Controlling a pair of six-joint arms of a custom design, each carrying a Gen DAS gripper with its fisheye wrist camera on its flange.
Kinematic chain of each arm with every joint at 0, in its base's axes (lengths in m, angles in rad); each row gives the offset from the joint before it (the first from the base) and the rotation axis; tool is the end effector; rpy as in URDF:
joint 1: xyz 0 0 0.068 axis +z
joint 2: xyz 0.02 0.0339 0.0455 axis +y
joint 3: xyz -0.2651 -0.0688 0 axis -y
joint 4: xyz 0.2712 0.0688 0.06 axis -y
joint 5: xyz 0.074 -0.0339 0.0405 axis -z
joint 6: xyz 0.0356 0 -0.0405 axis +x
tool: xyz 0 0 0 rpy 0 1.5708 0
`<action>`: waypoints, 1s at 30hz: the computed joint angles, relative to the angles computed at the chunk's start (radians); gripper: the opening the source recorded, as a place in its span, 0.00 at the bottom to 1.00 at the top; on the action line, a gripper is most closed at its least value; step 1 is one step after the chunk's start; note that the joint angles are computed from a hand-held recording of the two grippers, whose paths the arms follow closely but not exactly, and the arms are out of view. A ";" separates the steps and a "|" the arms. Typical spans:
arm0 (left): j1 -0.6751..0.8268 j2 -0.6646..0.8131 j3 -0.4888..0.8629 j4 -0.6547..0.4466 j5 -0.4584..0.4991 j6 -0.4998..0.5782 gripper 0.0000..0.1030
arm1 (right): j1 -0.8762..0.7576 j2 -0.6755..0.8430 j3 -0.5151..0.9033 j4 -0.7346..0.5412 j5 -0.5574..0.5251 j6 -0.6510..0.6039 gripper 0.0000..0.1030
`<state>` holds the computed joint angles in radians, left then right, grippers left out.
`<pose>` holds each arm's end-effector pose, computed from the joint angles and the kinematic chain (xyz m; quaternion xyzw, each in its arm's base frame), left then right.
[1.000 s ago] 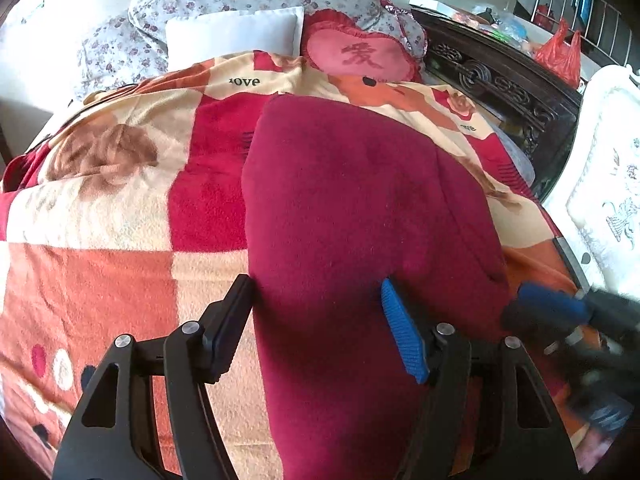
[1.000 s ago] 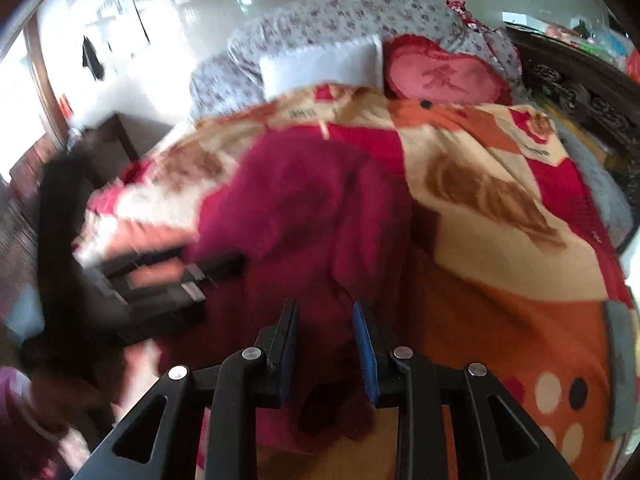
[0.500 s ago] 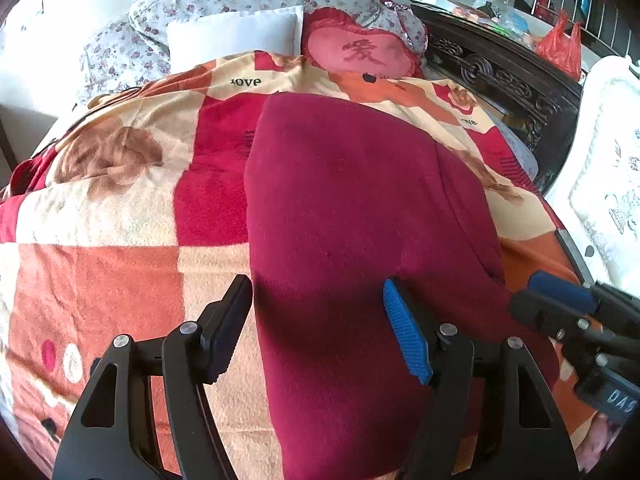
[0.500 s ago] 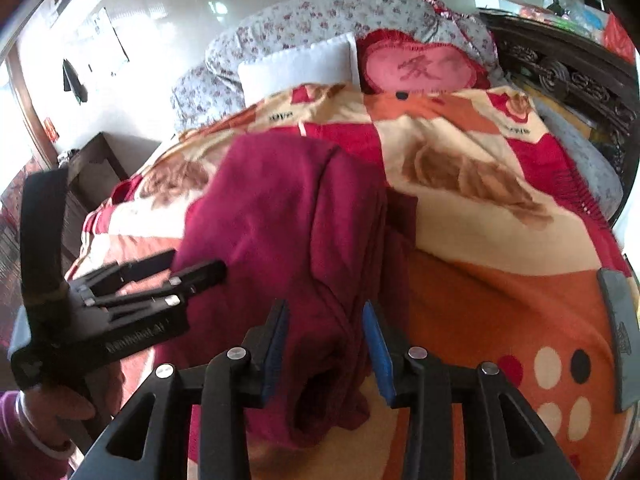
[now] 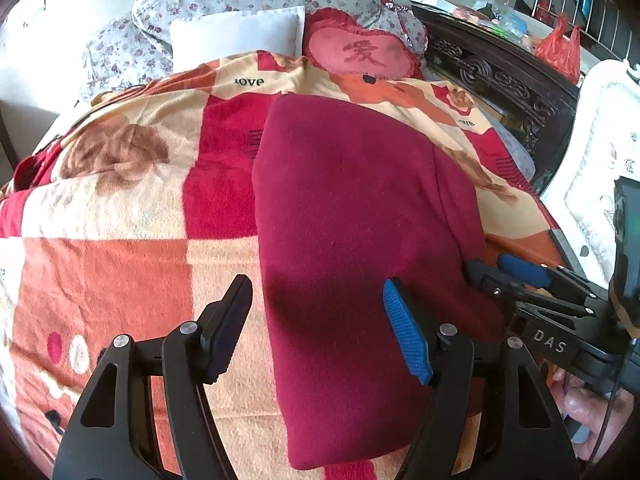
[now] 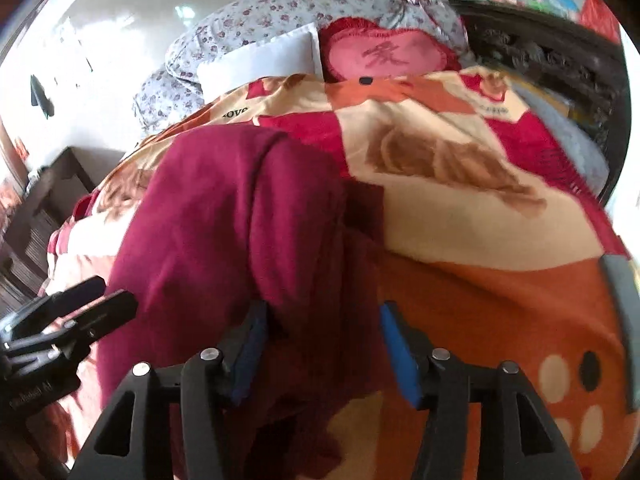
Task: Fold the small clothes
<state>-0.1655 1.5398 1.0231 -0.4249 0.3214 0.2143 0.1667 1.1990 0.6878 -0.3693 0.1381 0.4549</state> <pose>0.3341 -0.0672 0.2095 0.2258 0.9124 -0.1447 0.3091 0.2564 0.0382 0.1959 0.1579 0.9257 0.0414 0.3412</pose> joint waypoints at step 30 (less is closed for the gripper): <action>0.076 0.264 0.176 -0.095 0.290 -0.061 0.86 | -0.306 0.212 -0.068 0.404 -0.576 0.130 0.87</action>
<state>-0.0896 1.8036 1.1992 -0.5196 0.6115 0.1537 -0.1393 1.4112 0.6198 0.0343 -0.4380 0.5850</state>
